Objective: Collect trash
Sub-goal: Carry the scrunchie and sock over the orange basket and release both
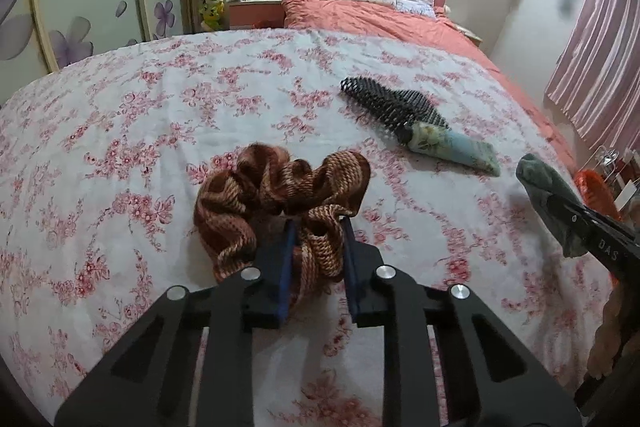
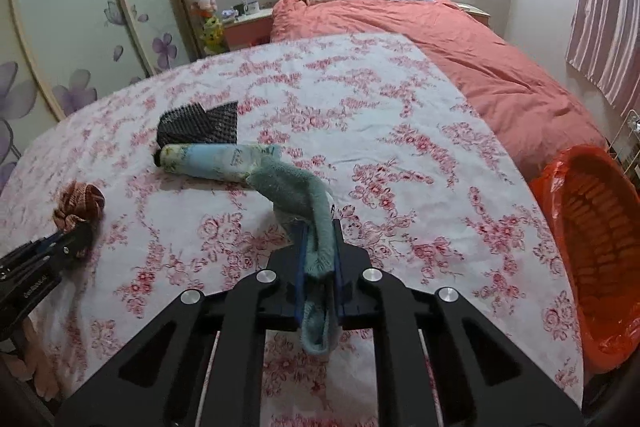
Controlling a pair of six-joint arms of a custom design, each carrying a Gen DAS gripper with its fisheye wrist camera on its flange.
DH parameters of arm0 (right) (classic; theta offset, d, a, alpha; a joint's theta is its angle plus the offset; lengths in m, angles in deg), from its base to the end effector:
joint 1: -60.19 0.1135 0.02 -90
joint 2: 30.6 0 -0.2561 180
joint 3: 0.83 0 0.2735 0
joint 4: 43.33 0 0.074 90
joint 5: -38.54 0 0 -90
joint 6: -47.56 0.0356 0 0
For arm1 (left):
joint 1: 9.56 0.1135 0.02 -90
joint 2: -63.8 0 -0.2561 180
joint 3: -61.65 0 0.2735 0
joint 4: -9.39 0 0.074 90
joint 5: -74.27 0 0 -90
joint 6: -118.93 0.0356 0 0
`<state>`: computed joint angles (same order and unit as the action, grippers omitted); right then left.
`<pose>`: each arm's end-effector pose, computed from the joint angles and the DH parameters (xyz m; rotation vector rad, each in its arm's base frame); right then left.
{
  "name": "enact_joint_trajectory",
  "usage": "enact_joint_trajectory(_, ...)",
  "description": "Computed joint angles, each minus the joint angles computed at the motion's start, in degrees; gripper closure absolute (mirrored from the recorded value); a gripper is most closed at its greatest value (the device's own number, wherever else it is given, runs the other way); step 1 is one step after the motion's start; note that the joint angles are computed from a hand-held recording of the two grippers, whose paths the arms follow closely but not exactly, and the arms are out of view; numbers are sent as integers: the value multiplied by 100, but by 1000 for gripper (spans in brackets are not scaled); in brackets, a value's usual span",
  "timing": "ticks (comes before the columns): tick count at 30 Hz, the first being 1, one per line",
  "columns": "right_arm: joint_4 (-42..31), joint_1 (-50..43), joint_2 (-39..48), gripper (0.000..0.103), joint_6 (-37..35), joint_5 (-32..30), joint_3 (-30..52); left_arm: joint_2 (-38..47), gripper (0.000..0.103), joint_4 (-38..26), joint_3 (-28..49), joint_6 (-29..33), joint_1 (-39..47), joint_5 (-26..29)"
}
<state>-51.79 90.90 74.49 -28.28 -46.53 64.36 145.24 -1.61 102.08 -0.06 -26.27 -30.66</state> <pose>0.3190 0.1859 0.1035 -0.3099 2.4069 0.2556 0.2469 -0.0645 0.1018 -0.3695 2.4085 -0.0315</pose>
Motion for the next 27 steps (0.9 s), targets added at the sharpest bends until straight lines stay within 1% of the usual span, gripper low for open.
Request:
enact_joint_trajectory(5,133,-96,-624,92,17,-14,-400,-614,81,-356,13,-155,-297,-188)
enact_joint_trajectory(8,225,-221,-1186,92,38,-98,-770,-963,81,-593,101,-275,-567,-300)
enact_joint_trajectory(10,267,-306,-1469,92,28,-150,-956,-1100,81,-731,207,-354,-770,-395)
enact_joint_trajectory(13,318,-472,-2113,92,-5,-199,-1342,-1224,81,-925,443,-476,-1216,-651)
enact_joint_trajectory(18,322,-768,-3022,92,-93,-240,-1828,-1105,81,-1044,907,-569,-1904,-967)
enact_joint_trajectory(22,322,-1109,-3587,92,-151,-280,-2113,-862,81,-970,1249,-576,-2371,-1083)
enact_joint_trajectory(27,334,-1594,-3952,92,-263,-395,-2312,-300,81,-762,1795,-527,-2856,-1072)
